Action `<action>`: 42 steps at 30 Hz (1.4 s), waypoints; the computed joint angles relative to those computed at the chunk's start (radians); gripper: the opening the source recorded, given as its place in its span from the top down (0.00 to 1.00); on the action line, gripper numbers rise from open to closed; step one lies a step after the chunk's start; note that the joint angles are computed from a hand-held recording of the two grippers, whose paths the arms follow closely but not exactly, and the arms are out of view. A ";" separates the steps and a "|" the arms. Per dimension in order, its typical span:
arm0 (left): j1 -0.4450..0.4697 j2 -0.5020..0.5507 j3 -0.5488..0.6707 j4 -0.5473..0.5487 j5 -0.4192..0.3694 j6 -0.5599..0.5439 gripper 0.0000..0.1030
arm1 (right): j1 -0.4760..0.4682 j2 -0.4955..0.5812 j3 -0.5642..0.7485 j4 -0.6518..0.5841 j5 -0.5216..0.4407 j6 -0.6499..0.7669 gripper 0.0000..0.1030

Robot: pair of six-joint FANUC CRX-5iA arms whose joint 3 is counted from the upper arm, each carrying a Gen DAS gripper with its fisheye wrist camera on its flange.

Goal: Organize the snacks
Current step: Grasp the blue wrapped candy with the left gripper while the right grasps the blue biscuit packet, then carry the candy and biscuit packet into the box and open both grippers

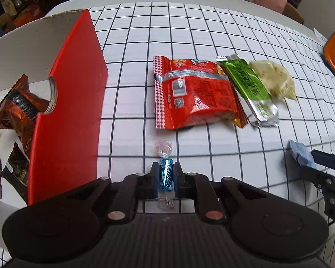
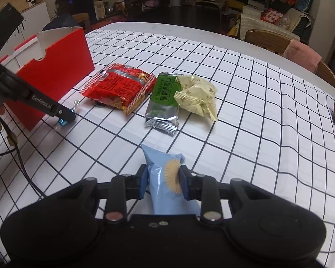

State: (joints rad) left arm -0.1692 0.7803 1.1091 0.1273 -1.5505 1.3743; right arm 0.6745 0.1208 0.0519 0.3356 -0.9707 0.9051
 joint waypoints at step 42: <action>0.067 -0.211 -0.309 0.102 0.109 -0.127 0.88 | 0.084 -0.021 -0.038 0.140 0.003 -0.211 0.55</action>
